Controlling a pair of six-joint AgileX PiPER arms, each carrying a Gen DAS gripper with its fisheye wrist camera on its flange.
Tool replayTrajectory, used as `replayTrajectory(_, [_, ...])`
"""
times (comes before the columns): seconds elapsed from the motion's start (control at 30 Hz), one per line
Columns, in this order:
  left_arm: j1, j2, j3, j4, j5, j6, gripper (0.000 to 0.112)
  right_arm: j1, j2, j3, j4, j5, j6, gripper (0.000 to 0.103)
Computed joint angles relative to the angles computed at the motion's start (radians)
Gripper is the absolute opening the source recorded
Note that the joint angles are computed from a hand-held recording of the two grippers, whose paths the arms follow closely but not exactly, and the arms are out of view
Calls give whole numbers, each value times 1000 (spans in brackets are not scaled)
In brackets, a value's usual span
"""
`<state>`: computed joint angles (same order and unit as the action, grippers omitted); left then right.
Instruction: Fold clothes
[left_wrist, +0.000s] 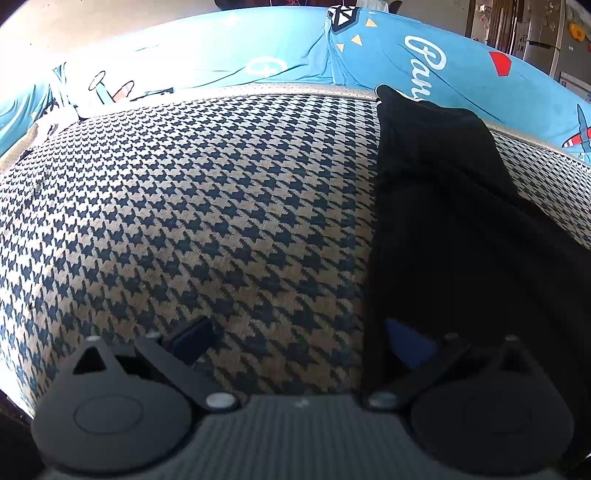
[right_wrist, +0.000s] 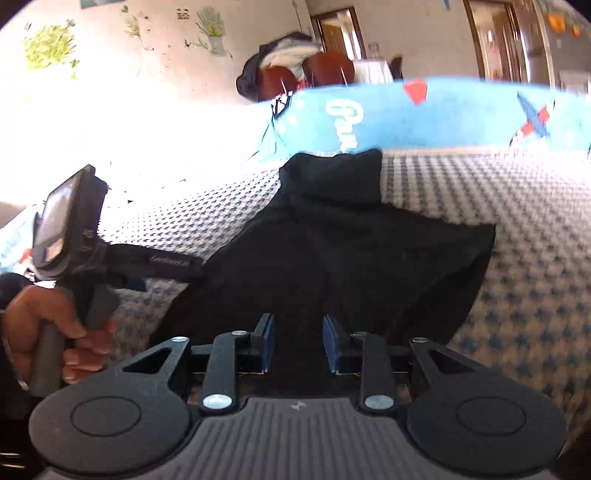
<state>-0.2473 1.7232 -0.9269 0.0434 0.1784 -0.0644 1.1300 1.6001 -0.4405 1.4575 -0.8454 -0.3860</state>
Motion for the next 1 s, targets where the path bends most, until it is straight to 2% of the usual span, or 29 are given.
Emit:
replayTrajectory(0.1, [-5, 0, 7, 20, -9, -15, 103, -51, 6, -12, 14, 53, -16, 29])
replayTrajectory(0.2, [-6, -3, 11, 18, -12, -11, 103, -72, -8, -28, 119, 95, -105, 29])
replayTrajectory(0.37, [-7, -7, 15, 26, -10, -19, 103, -85, -71, 33, 150, 136, -14, 30])
replayTrajectory(0.43, [-7, -7, 15, 33, -10, -28, 103, -70, -85, 40, 185, 131, -21, 30])
replayTrajectory(0.53, [-9, -7, 15, 46, -9, -42, 103, -44, -103, 38, 262, 111, -69, 36])
replayTrajectory(0.63, [-8, -9, 17, 31, -11, -30, 103, -34, -133, 53, 250, 79, -44, 36])
replayTrajectory(0.73, [-7, -10, 19, 14, -15, -12, 103, -57, -143, 48, 252, 41, -93, 36])
replayTrajectory(0.8, [-9, -11, 20, 8, -18, -6, 103, -109, -147, 47, 234, 38, -106, 36])
replayTrajectory(1.0, [-9, -9, 13, -87, -17, 79, 103, -357, -167, 59, 102, 109, -66, 36])
